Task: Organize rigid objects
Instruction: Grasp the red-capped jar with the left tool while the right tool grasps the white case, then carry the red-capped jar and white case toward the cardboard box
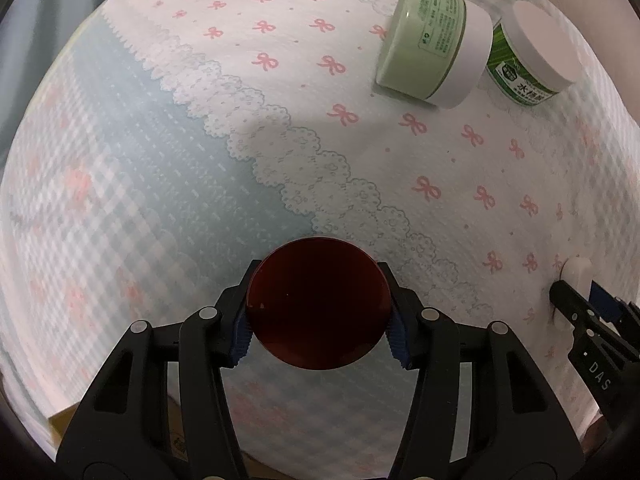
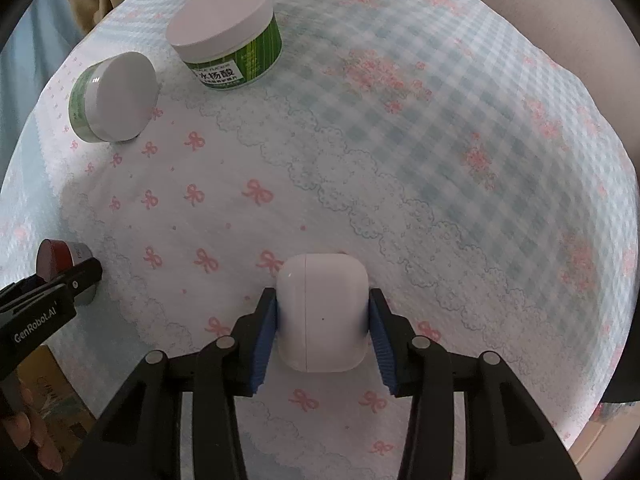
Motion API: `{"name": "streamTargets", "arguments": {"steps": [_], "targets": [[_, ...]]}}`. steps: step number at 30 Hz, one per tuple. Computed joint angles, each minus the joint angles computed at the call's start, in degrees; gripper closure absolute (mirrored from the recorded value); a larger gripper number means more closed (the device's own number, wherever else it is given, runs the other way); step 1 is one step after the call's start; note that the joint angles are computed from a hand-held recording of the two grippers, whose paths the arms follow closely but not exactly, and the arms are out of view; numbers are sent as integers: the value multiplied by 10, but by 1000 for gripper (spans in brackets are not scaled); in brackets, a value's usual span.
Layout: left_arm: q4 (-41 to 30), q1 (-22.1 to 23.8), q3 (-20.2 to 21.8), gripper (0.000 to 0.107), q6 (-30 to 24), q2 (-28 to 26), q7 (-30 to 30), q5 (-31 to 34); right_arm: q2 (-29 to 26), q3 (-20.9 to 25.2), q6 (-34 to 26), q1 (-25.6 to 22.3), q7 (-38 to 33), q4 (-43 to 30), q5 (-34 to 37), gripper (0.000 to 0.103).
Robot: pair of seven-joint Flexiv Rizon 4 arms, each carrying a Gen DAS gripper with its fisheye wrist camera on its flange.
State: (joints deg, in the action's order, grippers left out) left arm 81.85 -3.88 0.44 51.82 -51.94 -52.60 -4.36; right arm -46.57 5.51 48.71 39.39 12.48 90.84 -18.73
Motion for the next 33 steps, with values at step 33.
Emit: {"name": "streamTargets", "arguments": {"steps": [33], "targets": [[265,142,8,56,12,374,119,-255,112,15,-89,60,-152,-139,-136,62]]}}
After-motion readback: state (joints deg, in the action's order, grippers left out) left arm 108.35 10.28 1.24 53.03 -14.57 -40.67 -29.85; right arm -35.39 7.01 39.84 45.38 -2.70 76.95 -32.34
